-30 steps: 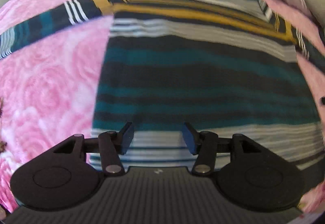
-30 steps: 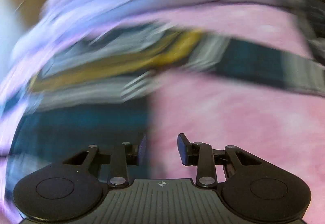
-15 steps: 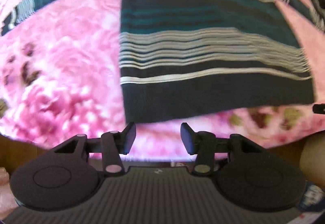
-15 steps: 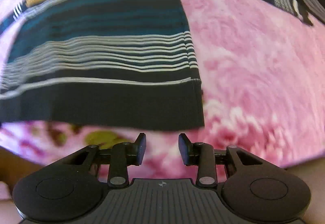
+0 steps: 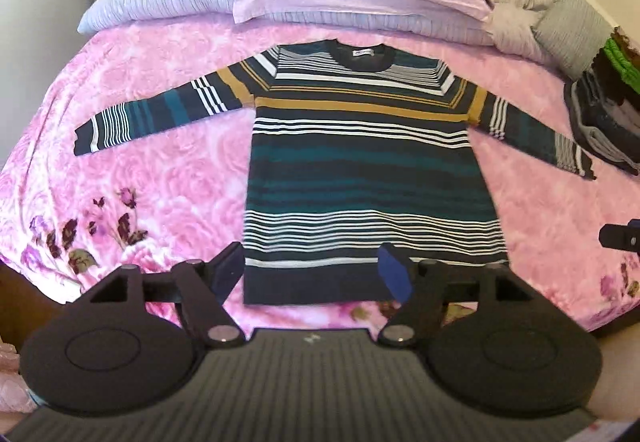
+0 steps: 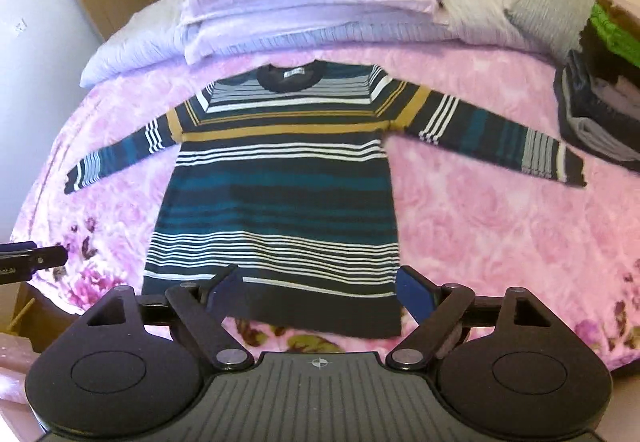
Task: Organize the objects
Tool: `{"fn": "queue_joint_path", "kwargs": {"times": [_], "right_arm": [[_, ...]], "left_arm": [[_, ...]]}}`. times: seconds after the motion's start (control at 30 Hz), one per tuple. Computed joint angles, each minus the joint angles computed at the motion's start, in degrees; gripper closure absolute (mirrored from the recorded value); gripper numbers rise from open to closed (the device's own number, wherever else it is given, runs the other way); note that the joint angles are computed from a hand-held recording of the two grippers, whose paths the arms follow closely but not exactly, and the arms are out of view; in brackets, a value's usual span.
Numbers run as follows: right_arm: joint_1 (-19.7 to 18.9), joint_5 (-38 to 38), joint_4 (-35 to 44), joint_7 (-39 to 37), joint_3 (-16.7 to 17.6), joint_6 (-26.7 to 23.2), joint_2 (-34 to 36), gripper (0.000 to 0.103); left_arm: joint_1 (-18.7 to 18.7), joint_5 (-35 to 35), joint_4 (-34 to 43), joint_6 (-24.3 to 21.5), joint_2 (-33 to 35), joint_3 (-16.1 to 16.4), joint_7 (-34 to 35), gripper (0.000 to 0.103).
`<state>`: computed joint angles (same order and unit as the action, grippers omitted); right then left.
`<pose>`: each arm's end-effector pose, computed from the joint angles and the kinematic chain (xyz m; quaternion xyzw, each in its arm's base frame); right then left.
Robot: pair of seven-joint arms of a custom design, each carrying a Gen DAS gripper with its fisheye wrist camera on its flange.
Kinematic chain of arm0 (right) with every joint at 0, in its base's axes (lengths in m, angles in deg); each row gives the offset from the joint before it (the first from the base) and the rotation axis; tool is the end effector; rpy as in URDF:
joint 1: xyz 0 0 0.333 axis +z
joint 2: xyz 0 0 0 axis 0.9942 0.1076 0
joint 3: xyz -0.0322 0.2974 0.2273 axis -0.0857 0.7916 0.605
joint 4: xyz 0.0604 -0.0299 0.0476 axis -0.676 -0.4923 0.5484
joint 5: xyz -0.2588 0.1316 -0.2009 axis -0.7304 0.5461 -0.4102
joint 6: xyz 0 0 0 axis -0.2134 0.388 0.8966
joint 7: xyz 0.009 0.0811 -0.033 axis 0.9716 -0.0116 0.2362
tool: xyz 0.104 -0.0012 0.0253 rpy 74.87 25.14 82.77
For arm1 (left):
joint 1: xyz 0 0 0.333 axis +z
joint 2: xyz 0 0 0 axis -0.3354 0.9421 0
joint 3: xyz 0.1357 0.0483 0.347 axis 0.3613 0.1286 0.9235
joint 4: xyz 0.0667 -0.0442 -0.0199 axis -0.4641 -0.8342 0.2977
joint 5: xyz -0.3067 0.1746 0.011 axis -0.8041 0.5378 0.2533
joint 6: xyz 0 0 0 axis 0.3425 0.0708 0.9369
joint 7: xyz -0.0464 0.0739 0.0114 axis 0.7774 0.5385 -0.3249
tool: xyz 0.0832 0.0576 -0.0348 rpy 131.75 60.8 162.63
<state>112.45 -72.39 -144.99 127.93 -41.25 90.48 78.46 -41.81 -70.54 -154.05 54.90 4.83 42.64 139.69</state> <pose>0.6220 0.3567 0.6425 -0.6735 0.6860 -0.1193 0.2482 0.6421 -0.3251 0.6486 -0.6351 0.7261 -0.2016 0.1698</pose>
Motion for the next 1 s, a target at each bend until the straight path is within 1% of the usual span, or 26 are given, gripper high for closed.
{"fn": "queue_joint_path", "kwargs": {"times": [0.07, 0.13, 0.3, 0.33, 0.4, 0.43, 0.63, 1.0], "right_arm": [[-0.13, 0.17, -4.04, -0.35, 0.35, 1.06, -2.80, 0.021], [-0.45, 0.50, -9.55, -0.38, 0.90, 3.50, -5.97, 0.021], [-1.09, 2.60, -16.86, -2.48, 2.97, 2.85, -11.32, 0.021], [-1.10, 2.56, -18.26, -2.76, 3.20, 3.32, -12.21, 0.021], [-0.98, 1.95, -20.70, -2.75, 3.50, 3.96, -13.98, 0.021], [-0.94, 1.69, -21.67, -2.64, 3.66, 4.12, -14.68, 0.021], [-1.37, 2.28, -25.49, -2.79, 4.59, 4.01, -17.53, 0.021], [-2.28, 2.49, -28.14, -2.80, 5.07, 4.30, -19.60, 0.021]], "left_arm": [[-1.05, 0.51, -2.60, 0.50, -1.96, -0.15, -1.88, 0.032], [-1.58, 0.71, -6.77, 1.64, -4.68, -0.66, -3.80, 0.032], [-3.29, 2.70, -12.15, 0.07, -9.14, -1.92, -8.48, 0.031], [-3.42, 3.07, -13.35, 0.27, -10.05, -2.21, -9.24, 0.031], [-3.63, 3.97, -15.57, 0.74, -11.85, -2.85, -10.35, 0.026], [-3.69, 4.33, -16.52, 0.93, -12.65, -3.19, -10.73, 0.025], [-3.86, 4.99, -18.55, 0.65, -14.47, -4.77, -11.81, 0.025], [-4.63, 5.52, -18.96, 0.00, -14.71, -5.68, -12.47, 0.025]]}}
